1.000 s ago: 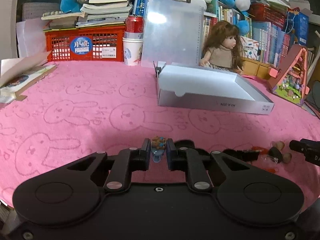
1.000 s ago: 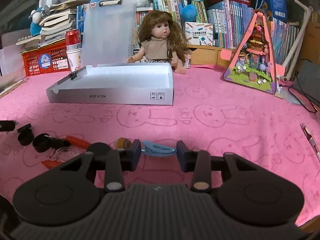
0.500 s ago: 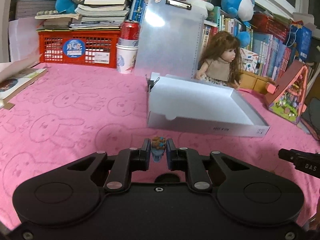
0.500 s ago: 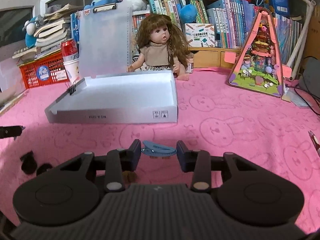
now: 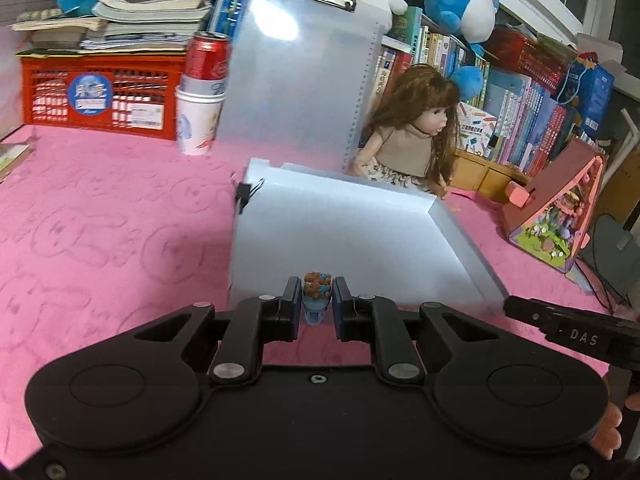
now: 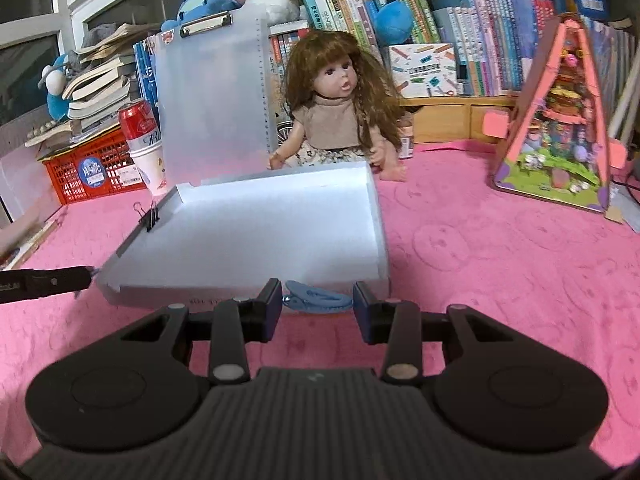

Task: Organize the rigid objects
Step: 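Carry both clips into the white box and open both tools to release them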

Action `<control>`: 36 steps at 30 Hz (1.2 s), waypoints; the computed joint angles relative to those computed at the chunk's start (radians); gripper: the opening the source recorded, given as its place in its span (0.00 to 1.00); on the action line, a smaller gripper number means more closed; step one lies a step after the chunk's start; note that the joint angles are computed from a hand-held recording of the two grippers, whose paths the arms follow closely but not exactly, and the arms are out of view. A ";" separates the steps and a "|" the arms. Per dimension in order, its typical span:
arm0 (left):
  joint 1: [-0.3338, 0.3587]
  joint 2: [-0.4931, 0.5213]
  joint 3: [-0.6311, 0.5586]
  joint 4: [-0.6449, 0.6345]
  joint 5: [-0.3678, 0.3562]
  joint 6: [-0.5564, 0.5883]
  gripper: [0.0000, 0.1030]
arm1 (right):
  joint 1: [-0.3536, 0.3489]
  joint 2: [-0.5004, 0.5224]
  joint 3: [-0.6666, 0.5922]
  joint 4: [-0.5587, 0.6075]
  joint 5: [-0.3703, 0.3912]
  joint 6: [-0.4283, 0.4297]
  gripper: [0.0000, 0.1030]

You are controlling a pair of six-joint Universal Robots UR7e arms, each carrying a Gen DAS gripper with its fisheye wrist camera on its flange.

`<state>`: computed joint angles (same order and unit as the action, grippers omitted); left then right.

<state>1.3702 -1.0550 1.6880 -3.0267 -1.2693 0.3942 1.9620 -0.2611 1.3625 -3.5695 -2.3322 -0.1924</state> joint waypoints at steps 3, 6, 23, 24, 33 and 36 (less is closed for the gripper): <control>-0.008 0.046 -0.090 0.091 0.006 -0.024 0.15 | -0.018 -0.011 -0.043 0.116 0.039 0.049 0.42; -0.012 0.096 -0.184 0.197 0.017 -0.045 0.15 | -0.032 -0.002 -0.108 0.220 0.050 0.072 0.42; -0.008 0.245 -0.334 0.262 0.134 -0.060 0.15 | -0.068 0.085 -0.299 0.453 0.041 0.127 0.43; -0.009 0.247 -0.332 0.254 0.139 -0.052 0.15 | -0.068 0.090 -0.305 0.457 0.035 0.124 0.43; -0.007 0.260 -0.335 0.245 0.168 -0.037 0.15 | -0.070 0.106 -0.328 0.475 0.019 0.109 0.43; -0.005 0.264 -0.335 0.241 0.169 -0.032 0.15 | -0.069 0.114 -0.337 0.471 0.012 0.089 0.43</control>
